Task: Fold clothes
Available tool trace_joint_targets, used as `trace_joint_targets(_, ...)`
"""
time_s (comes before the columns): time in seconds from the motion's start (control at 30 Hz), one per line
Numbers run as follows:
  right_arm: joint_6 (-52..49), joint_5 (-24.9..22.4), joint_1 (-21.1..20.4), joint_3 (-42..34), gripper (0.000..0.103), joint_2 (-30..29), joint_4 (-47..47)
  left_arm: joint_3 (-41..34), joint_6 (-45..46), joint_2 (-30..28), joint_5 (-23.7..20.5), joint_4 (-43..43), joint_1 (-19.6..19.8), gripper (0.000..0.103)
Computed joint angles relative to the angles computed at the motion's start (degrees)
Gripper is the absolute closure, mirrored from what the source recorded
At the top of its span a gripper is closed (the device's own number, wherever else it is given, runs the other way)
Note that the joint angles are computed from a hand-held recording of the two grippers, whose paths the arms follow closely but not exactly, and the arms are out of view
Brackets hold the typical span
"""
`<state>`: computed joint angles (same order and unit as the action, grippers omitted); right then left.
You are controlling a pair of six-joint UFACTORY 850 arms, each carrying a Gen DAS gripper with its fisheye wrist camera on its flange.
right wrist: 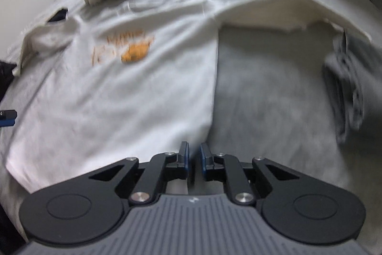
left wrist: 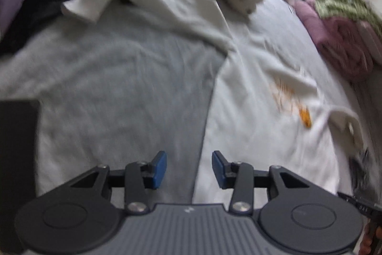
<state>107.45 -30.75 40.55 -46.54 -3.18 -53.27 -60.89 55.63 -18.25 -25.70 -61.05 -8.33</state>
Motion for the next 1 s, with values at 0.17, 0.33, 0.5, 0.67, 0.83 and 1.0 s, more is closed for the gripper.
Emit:
trace_joint_targets(0.17, 8.37, 0.42, 3.36, 3.82, 0.083, 2.93, -2.00, 3.50, 10.63, 1.57, -0.08, -5.00, -0.23, 0.058)
trace_joint_targets(0.33, 25.75, 5.59, 5.35, 8.58, 0.083, 6.80, -10.92, 7.62, 17.68, 4.15, 0.89, -11.10, -0.58, 0.059)
trace_joint_targets(0.5, 43.47, 7.68, 6.56, 11.63, 0.083, 8.47, -22.87, 8.88, 20.76, 4.52, -1.13, -15.18, 0.28, 0.066)
trace_joint_targets(0.67, 50.00, 7.50, 7.24, 12.27, 0.083, 8.16, -28.16, 8.54, 20.76, 3.87, -2.87, -14.62, -0.16, 0.095)
trace_joint_targets(0.83, 43.40, 5.85, 8.14, 12.02, 0.086, 8.42, -24.15, 8.47, 21.16, 3.78, -4.00, -15.08, 0.49, 0.096)
trace_joint_targets(1.0, 46.50, 6.48, 8.12, 12.81, 0.082, 8.87, -26.15, 8.34, 21.99, 3.29, -4.26, -15.28, 0.72, 0.095)
